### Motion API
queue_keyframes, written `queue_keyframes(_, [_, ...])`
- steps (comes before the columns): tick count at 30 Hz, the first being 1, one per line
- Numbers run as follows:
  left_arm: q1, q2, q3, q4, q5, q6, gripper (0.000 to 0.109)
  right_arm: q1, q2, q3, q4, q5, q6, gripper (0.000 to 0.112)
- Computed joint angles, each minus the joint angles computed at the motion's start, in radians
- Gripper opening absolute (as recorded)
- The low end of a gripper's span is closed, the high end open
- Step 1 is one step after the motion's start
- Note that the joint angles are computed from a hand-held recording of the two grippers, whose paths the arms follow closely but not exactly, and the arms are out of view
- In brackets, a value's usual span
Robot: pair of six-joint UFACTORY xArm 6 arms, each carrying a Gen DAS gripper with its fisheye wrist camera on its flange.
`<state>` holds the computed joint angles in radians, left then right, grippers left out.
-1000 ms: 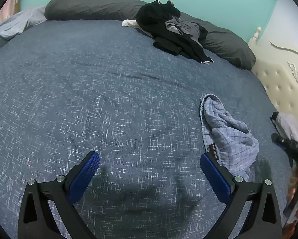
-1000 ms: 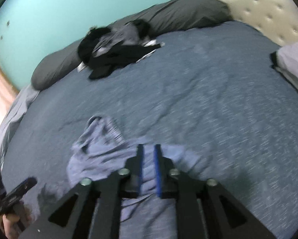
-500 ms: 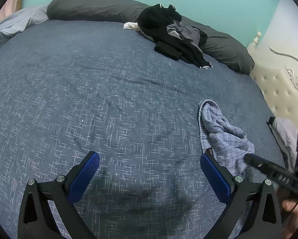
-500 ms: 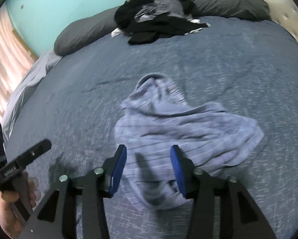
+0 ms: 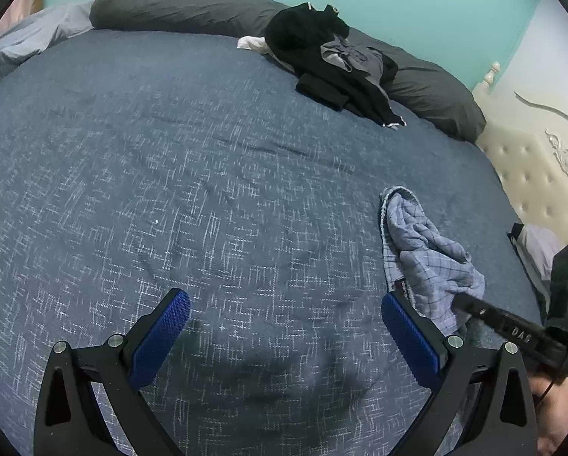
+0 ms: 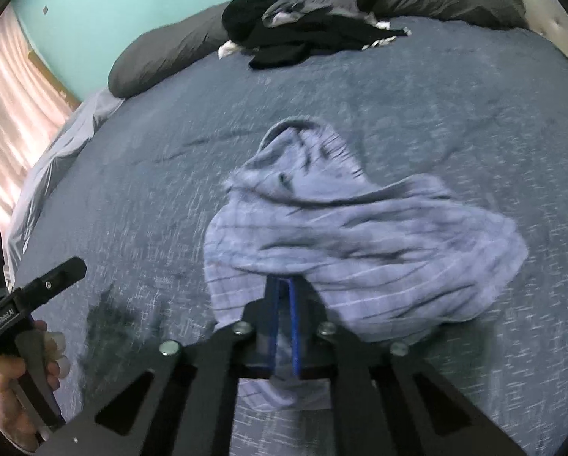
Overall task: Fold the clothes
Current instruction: 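Drag the boxers onto the open bed surface and open the right gripper, then grasp the boxers' waistband near the label with the right gripper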
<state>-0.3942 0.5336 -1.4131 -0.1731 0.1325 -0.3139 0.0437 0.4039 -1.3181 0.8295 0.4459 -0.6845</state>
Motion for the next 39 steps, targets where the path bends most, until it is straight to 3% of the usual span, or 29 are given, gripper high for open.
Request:
queue_keyframes(6, [0.000,0.001,-0.002,0.005,0.004,-0.002,0.103,-0.011,-0.011,-0.007,-0.001,0.029,0.030,0.004])
queue_keyframes(7, [0.000,0.000,-0.001,0.005,0.004,-0.002,0.103,-0.006,-0.010,-0.006,-0.033,0.024,0.062,0.014])
queue_keyframes(8, [0.001,-0.002,0.001,0.007,0.003,-0.005,0.103,-0.001,-0.007,-0.007,-0.049,0.024,0.083,0.039])
queue_keyframes(9, [0.001,-0.002,0.002,0.006,0.002,-0.004,0.103,0.005,-0.003,-0.011,-0.051,0.030,0.092,0.055])
queue_keyframes(12, [0.000,-0.003,0.003,-0.016,0.001,0.013,0.103,0.027,0.008,-0.017,-0.043,0.029,0.090,0.058])
queue_keyframes(17, [0.002,-0.005,0.006,-0.045,0.003,0.033,0.103,0.063,0.039,-0.022,-0.178,-0.031,0.178,0.058])
queue_keyframes(19, [0.004,-0.008,0.009,-0.046,-0.001,0.033,0.103,0.065,0.048,-0.024,-0.150,-0.043,0.142,0.051])
queue_keyframes(21, [0.007,-0.012,0.014,-0.035,-0.005,0.024,0.103,0.064,0.053,-0.021,-0.131,-0.060,0.117,0.025])
queue_keyframes(26, [0.012,-0.013,0.016,-0.019,-0.004,0.003,0.103,0.044,0.055,-0.017,-0.101,-0.059,0.080,0.003])
queue_keyframes(39, [0.014,-0.019,0.022,0.000,-0.008,-0.010,0.103,0.014,0.002,-0.009,0.028,-0.114,-0.013,0.001])
